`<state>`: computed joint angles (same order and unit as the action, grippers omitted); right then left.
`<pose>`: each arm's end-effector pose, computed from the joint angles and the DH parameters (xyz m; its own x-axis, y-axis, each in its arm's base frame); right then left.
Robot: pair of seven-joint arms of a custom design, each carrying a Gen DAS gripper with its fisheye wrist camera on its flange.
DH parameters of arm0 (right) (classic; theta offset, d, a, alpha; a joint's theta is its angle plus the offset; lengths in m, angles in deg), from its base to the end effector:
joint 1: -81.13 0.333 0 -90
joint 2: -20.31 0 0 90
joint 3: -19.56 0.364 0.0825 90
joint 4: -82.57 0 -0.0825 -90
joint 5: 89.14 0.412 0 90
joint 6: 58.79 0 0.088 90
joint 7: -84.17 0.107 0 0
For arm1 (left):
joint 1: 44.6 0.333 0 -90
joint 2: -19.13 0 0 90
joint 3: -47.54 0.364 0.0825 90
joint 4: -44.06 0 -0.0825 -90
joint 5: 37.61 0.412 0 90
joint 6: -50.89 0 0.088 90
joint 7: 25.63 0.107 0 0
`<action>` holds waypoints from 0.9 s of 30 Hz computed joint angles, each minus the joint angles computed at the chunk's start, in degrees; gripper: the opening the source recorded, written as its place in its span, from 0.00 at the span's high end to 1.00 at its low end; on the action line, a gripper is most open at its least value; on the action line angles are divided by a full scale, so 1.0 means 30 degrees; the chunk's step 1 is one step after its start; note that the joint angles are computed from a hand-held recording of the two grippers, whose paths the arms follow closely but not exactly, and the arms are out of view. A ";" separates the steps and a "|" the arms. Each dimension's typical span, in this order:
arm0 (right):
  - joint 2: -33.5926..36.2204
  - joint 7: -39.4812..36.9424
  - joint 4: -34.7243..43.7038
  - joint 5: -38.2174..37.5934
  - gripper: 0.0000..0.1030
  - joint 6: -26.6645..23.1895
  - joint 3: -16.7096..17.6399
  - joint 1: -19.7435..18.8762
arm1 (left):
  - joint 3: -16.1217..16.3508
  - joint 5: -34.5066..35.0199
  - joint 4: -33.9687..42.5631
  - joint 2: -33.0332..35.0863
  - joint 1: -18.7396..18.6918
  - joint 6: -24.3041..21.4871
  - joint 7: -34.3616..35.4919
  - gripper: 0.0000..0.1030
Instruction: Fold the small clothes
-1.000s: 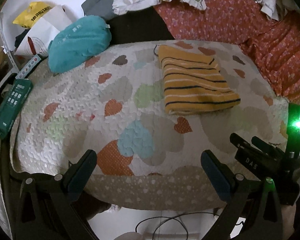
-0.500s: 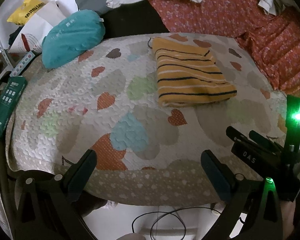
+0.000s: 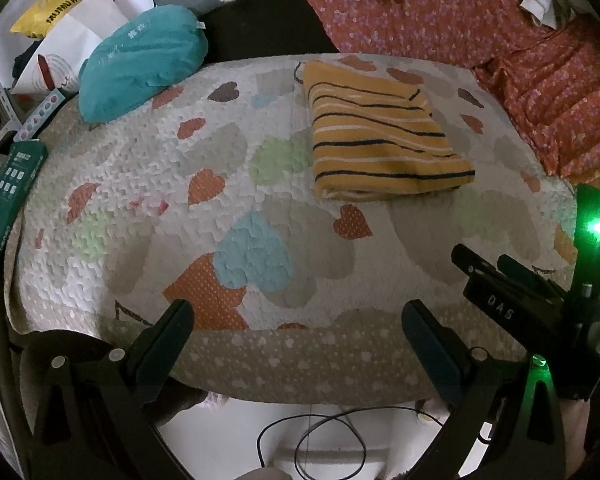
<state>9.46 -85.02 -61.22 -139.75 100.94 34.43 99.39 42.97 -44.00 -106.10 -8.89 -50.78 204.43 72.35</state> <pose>0.3872 0.2968 0.4129 -0.2989 -0.9157 -0.2687 -0.7313 0.4007 -0.5519 0.4183 -0.0781 0.4976 -0.2355 -0.9717 -0.0156 -0.8273 0.2089 -0.5214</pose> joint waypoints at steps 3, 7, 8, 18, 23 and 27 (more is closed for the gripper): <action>0.0042 -0.0020 0.0009 0.0018 0.25 -0.0020 0.0002 0.0025 | -0.0043 0.0067 -0.0029 0.0027 0.0022 -0.0063 -0.0052 0.00; 0.0075 -0.0187 0.0044 0.0112 0.25 -0.0037 -0.0046 0.0087 | -0.0043 0.0070 -0.0029 0.0048 0.0000 -0.0215 -0.0084 0.00; 0.0069 -0.0216 0.0038 0.0108 0.25 -0.0028 -0.0053 0.0088 | -0.0054 0.0071 -0.0027 0.0052 0.0004 -0.0248 -0.0116 0.00; 0.0116 -0.0472 0.0102 0.0279 0.25 -0.0158 -0.0037 0.0183 | 0.0027 -0.0223 0.0039 0.0198 -0.0115 -0.0671 -0.0037 0.00; 0.0237 -0.0752 0.0193 0.0385 0.25 -0.0193 -0.0085 0.0283 | 0.0122 -0.0392 0.0107 0.0346 -0.0164 -0.0875 0.0139 0.00; 0.0267 -0.0871 0.0211 0.0509 0.25 -0.0211 -0.0134 0.0342 | 0.0129 -0.0548 0.0153 0.0374 -0.0143 -0.1002 0.0147 0.00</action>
<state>10.26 -87.63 -60.59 -138.23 100.31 34.03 100.42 43.36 -45.64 -105.64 -7.77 -51.21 201.42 72.79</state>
